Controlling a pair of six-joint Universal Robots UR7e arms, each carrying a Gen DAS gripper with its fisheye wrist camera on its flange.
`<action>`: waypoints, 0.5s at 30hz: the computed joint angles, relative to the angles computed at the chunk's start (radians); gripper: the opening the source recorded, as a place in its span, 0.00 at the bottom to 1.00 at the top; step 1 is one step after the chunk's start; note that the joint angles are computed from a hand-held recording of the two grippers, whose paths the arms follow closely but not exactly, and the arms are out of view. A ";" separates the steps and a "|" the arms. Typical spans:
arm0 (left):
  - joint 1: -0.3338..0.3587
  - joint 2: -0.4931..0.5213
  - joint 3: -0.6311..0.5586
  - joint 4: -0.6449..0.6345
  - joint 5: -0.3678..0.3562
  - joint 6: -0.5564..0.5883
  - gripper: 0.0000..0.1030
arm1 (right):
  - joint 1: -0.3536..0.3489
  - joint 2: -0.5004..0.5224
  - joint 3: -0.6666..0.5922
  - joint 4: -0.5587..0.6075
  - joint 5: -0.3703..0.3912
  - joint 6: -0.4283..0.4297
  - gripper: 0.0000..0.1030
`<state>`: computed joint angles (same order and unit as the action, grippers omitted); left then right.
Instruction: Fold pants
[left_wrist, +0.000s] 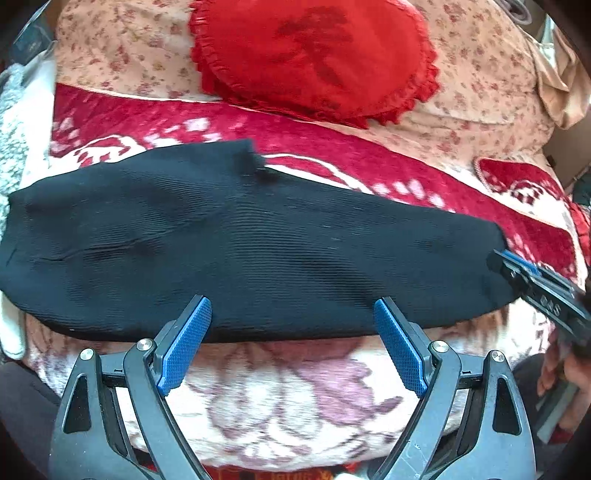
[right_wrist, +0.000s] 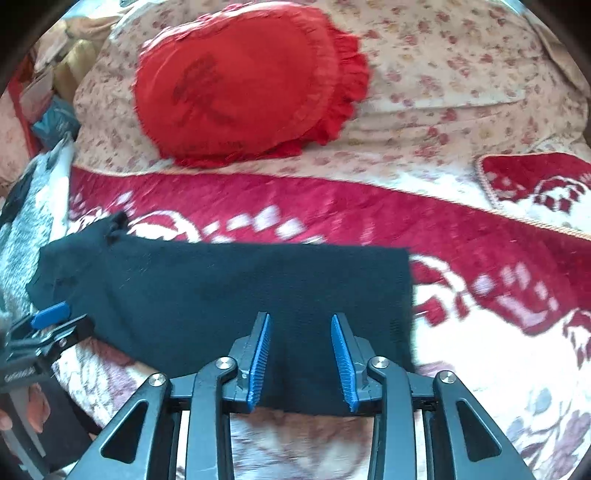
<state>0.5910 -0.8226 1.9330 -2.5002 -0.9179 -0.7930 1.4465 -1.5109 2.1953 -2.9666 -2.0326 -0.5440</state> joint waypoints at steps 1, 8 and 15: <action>0.000 0.007 -0.009 -0.006 -0.029 0.009 0.87 | -0.004 -0.003 -0.008 -0.001 -0.012 0.000 0.35; 0.001 0.062 -0.041 -0.076 -0.251 -0.001 0.87 | -0.067 -0.047 -0.053 0.075 0.023 0.046 0.38; 0.013 0.121 -0.075 -0.157 -0.371 -0.111 0.87 | -0.116 -0.070 -0.066 0.133 0.110 0.098 0.39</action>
<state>0.6043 -0.7011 1.8584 -2.6575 -1.2892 -0.9038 1.3304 -1.5804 2.1290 -2.8340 -1.9226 -0.4462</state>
